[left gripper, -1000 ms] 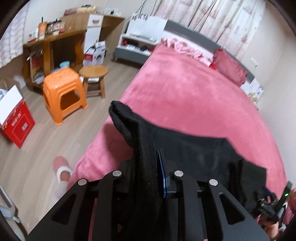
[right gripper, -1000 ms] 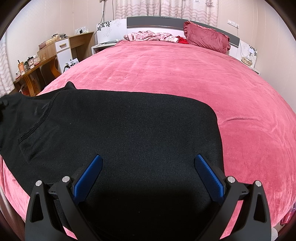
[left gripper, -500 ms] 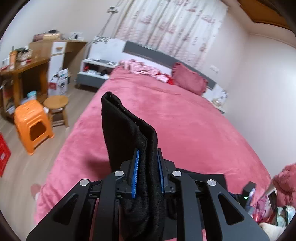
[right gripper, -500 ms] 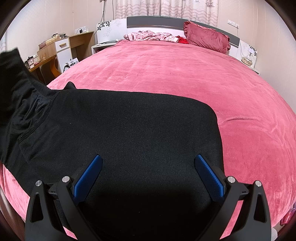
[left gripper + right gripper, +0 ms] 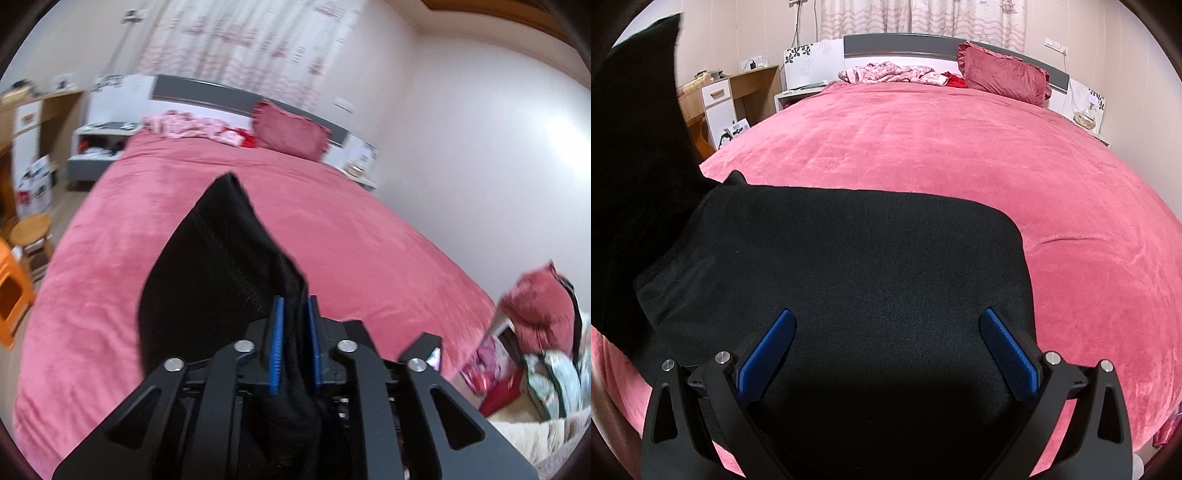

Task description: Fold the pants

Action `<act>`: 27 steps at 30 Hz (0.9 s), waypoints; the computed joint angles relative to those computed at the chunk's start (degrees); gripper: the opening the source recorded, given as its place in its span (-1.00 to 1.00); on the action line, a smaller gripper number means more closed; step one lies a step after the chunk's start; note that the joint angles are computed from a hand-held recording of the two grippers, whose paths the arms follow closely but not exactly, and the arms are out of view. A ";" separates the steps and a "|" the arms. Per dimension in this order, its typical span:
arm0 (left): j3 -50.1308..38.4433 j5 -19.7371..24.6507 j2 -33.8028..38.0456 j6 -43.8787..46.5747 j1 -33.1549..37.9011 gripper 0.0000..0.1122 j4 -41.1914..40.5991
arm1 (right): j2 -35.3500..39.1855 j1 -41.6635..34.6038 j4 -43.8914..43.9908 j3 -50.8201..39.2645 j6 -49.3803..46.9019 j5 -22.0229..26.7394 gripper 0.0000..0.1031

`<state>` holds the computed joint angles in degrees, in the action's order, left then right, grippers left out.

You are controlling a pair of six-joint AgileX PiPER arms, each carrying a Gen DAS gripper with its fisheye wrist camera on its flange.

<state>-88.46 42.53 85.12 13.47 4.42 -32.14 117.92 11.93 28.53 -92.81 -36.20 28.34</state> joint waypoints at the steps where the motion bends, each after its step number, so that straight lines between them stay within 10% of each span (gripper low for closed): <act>1: -1.29 0.48 1.14 0.79 -1.43 -1.00 -0.85 | -0.02 -0.14 0.45 -0.09 -0.19 0.34 0.96; 9: -5.36 1.62 7.32 2.37 -8.83 -1.00 3.29 | 0.06 0.29 -2.43 -0.66 1.62 0.70 0.96; 17: 5.14 -1.10 4.04 -2.22 -1.42 -0.94 -0.94 | 0.91 -0.66 -2.23 -3.66 1.92 4.38 0.96; 20: 9.95 -4.76 2.05 -12.00 2.07 0.53 5.73 | 0.67 -0.60 -7.26 -5.57 8.57 5.37 0.96; 23: 18.54 -12.42 -1.73 -23.20 7.56 0.68 10.65 | 0.65 -1.75 -9.91 -9.56 15.77 8.97 0.95; 27: 20.82 -9.98 -0.41 -22.46 14.84 0.68 6.92 | 4.75 -6.16 8.83 -20.63 10.77 25.83 0.74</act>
